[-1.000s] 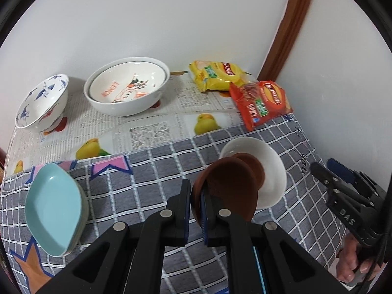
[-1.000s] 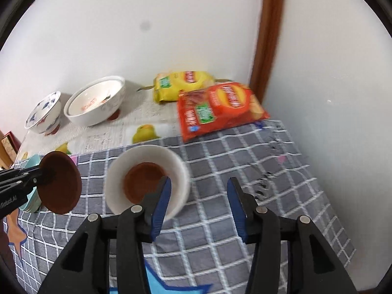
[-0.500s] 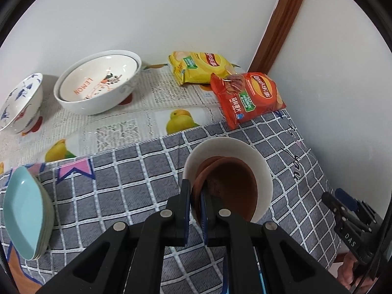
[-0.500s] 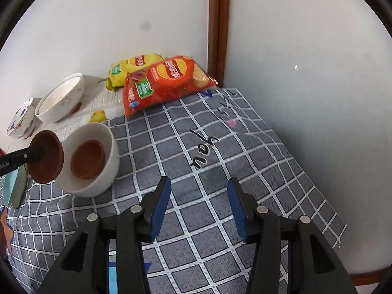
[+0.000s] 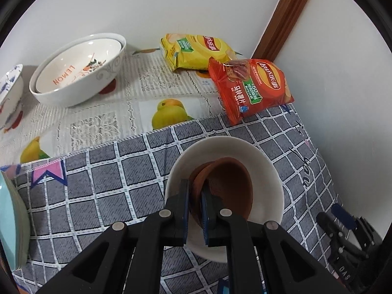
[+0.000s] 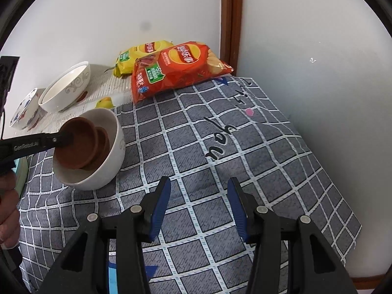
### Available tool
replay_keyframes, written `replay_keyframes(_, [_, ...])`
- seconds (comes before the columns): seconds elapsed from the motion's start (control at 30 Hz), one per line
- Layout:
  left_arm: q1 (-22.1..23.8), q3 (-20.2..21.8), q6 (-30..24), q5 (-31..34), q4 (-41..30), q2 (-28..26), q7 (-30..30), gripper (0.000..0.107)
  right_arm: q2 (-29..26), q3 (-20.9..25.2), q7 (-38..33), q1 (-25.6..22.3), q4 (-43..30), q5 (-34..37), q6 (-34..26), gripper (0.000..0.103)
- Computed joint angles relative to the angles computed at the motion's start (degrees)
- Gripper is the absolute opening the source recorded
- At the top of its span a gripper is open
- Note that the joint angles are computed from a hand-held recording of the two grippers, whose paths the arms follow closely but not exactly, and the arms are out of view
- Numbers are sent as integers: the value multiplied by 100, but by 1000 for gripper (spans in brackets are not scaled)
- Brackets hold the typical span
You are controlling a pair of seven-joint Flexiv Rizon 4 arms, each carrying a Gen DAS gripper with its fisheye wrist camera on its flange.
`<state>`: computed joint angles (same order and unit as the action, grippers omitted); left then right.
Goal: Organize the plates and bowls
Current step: 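Lower the left gripper's brown bowl into the white bowl and open it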
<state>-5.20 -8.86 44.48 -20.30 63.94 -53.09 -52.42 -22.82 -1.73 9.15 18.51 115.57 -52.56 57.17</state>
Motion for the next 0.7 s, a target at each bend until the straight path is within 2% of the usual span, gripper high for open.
replay_keyframes(0.33, [24,6,-638,-59,-436,-245,-193,10,-49,39,-74,86,-70,62,154,47])
replay_keyframes(0.47, [82,-33,-813,-80,-343,-142,-66,16,-89,81,-190,157,-148,182,85,47])
replay_keyframes(0.6, [137,-90,-526,-125,137,192,243,28,-65,114,-250,254,-200,272,-60,47])
replay_keyframes(0.7, [180,-131,-108,-179,674,554,549,28,36,142,-217,332,-190,263,-226,47])
